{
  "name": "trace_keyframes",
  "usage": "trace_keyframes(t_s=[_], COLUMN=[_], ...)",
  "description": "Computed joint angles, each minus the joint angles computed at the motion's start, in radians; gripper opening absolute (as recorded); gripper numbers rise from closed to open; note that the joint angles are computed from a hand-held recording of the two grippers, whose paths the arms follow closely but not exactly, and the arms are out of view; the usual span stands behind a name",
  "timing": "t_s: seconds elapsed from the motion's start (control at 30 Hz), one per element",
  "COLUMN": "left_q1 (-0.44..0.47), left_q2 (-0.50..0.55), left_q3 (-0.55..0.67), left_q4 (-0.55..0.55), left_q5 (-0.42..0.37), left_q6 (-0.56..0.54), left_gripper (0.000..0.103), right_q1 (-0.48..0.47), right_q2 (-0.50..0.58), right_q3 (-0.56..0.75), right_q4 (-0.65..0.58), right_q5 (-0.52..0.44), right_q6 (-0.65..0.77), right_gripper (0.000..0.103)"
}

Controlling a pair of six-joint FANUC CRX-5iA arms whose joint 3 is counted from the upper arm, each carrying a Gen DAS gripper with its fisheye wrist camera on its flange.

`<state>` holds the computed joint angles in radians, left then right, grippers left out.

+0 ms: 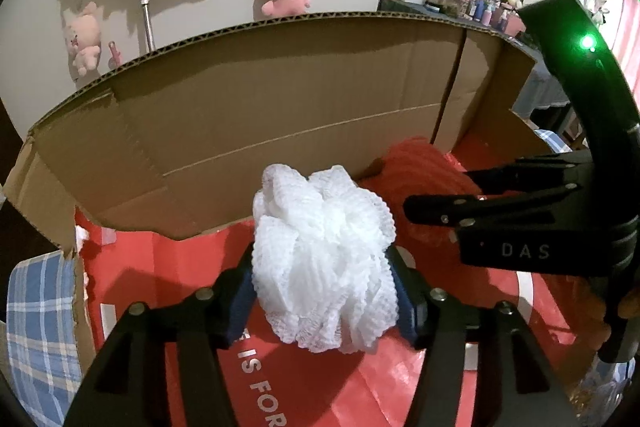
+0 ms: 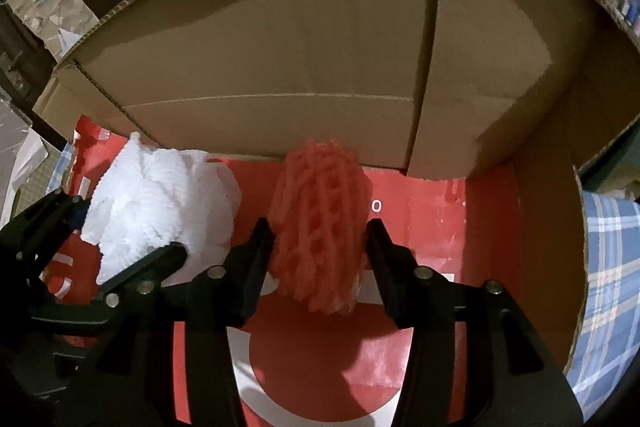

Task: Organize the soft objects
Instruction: 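Open the left tool releasing the white puff while the right tool releases the red puff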

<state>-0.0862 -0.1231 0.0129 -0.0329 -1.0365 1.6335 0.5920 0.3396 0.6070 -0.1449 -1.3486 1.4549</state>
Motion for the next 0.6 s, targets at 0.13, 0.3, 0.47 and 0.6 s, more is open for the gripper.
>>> trace_keyframes(t_s=[0.13, 0.3, 0.47, 0.6], left_q1=[0.0, -0.01, -0.007, -0.004], left_q2=[-0.002, -0.01, -0.016, -0.03], left_q3=[0.001, 0.002, -0.002, -0.006], left_q4=[-0.001, -0.023, -0.021, -0.022], left_q5=[-0.004, -0.001, 0.0, 0.01], left_q6=[0.006, 0.017, 0.022, 0.031], left_gripper=[0.068, 0.076, 0.081, 0.085], right_q1=[-0.006, -0.015, -0.009, -0.003], right_q2=[0.012, 0.012, 0.009, -0.018], right_q3=[0.012, 0.013, 0.019, -0.008], right_q4=[-0.003, -0.005, 0.009, 0.017], right_q5=[-0.008, -0.012, -0.011, 0.011], right_q6=[-0.016, -0.018, -0.022, -0.022], right_gripper=[0.052, 0.056, 0.056, 0.057])
